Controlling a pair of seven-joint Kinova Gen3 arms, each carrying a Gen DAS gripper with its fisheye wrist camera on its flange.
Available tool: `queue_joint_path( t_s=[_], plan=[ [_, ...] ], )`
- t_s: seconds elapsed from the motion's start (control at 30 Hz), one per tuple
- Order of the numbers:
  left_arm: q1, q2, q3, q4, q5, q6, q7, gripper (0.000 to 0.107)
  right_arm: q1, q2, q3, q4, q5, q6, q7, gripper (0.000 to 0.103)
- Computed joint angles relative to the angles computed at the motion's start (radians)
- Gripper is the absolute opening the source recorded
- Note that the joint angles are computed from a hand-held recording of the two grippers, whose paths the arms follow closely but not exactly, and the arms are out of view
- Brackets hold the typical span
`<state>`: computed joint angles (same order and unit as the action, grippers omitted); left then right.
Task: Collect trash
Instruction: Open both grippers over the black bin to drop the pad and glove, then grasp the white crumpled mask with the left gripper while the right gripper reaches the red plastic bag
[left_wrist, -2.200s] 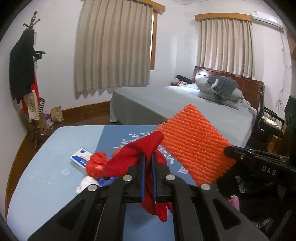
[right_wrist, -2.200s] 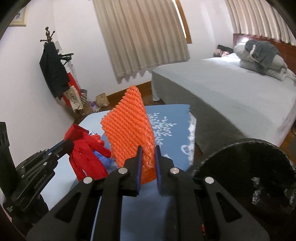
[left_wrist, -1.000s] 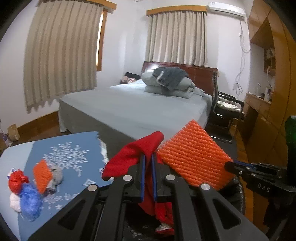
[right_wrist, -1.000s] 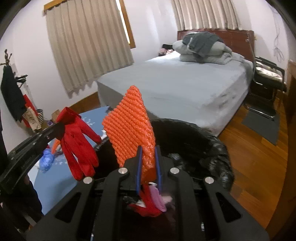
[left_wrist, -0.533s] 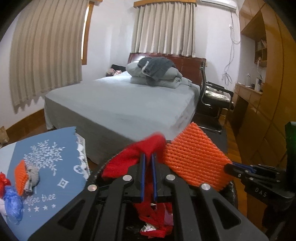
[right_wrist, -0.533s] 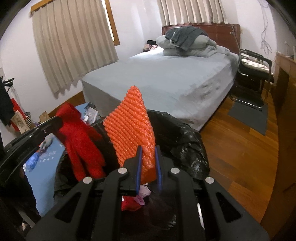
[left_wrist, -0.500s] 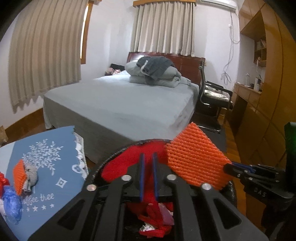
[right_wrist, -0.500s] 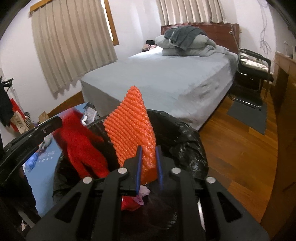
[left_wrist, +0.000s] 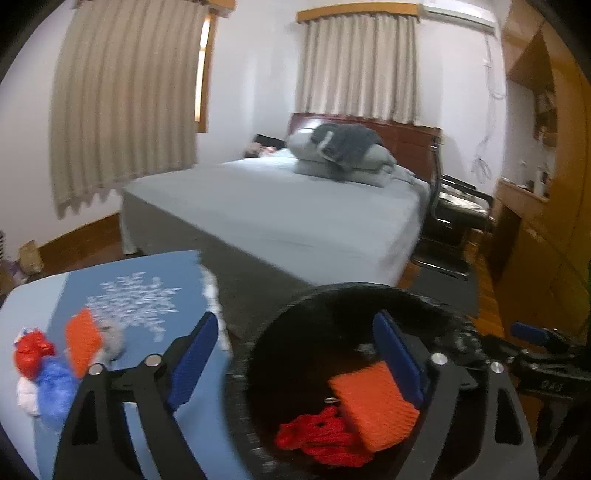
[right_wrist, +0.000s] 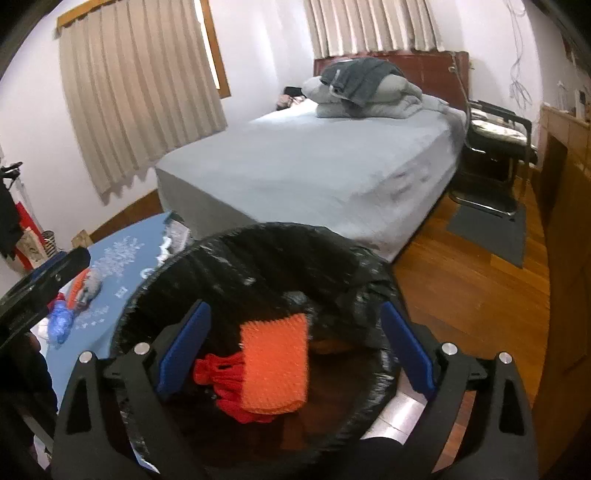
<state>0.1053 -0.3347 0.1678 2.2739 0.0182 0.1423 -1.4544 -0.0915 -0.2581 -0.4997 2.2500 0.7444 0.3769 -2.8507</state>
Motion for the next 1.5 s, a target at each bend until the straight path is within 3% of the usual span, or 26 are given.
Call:
queue_joint_path(
  t_s=[0.23, 0.4, 0.6, 0.8, 1.1, 1.23, 1.5],
  plan=[
    [-0.119, -0.092, -0.037, 0.046, -0.041, 0.038, -0.009, 0.093, -0.039, 0.051, -0.061, -0.060, 0.062, 0.024, -0.066, 0.095],
    [-0.175, -0.145, -0.109, 0.074, -0.061, 0.068, -0.041, 0.094, -0.115, 0.131, -0.077, -0.128, 0.131, 0.047, -0.117, 0.096],
    [-0.225, -0.176, -0.222, 0.104, -0.075, 0.076, -0.098, 0.094, -0.218, 0.236, -0.103, -0.213, 0.308, 0.090, -0.250, 0.096],
    [-0.268, -0.168, -0.320, 0.122, -0.079, 0.062, -0.160, 0.094, -0.349, 0.337, -0.076, -0.284, 0.460, 0.118, -0.349, 0.096],
    [-0.240, -0.052, -0.512, 0.132, -0.049, -0.015, -0.273, 0.087, -0.512, 0.459, 0.006, -0.372, 0.513, 0.142, -0.364, 0.096],
    [-0.217, -0.004, -0.558, 0.132, -0.018, -0.035, -0.303, 0.084, -0.566, 0.488, 0.049, -0.403, 0.509, 0.144, -0.340, 0.096],
    [-0.062, 0.075, -0.733, 0.115, 0.058, -0.044, -0.390, 0.076, -0.651, 0.516, 0.138, -0.426, 0.473, 0.132, -0.300, 0.096]
  ],
)
